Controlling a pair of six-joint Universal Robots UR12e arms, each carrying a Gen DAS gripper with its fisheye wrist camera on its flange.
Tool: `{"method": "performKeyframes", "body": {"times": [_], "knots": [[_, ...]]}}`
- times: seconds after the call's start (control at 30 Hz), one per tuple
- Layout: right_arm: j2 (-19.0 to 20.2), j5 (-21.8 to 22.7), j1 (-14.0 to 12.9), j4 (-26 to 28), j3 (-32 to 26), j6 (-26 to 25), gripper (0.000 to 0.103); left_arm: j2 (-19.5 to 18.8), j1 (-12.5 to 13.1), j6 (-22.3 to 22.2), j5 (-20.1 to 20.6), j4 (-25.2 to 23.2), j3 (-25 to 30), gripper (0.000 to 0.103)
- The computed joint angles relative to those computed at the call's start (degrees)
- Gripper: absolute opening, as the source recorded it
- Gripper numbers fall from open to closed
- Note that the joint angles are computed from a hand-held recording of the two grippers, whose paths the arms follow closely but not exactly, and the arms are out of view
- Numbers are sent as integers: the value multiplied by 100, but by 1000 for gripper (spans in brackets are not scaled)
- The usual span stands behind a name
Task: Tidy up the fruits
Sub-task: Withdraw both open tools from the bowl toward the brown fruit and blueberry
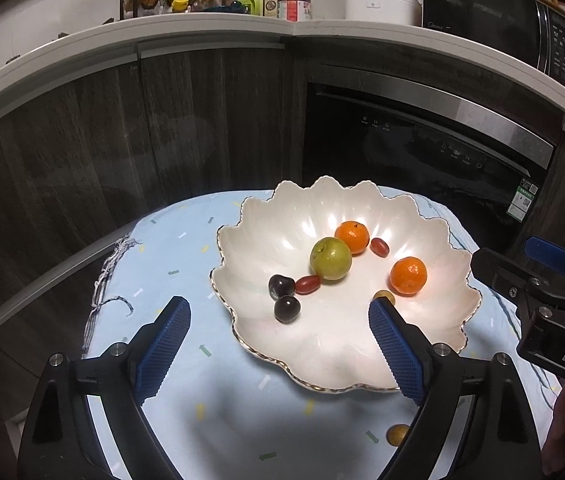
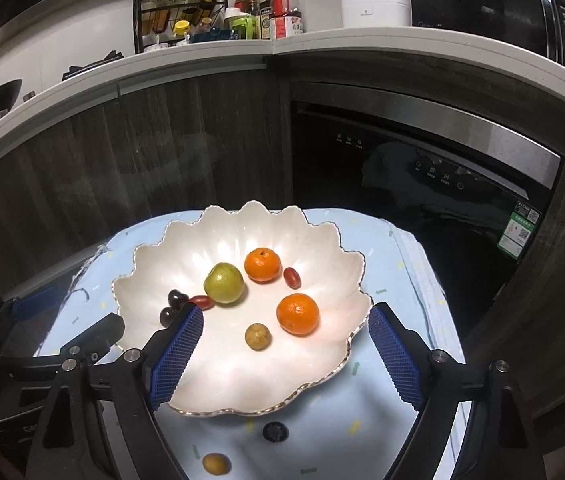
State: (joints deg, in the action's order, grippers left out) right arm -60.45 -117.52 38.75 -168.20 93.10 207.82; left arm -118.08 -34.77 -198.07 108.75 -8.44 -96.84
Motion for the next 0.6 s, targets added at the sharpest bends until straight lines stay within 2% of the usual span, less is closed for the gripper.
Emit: {"method": "performKeyframes", "body": {"times": [0.6], "knots": [[-186, -111, 91, -223, 228, -1, 86, 170, -144, -133, 221, -18, -150, 93]]}}
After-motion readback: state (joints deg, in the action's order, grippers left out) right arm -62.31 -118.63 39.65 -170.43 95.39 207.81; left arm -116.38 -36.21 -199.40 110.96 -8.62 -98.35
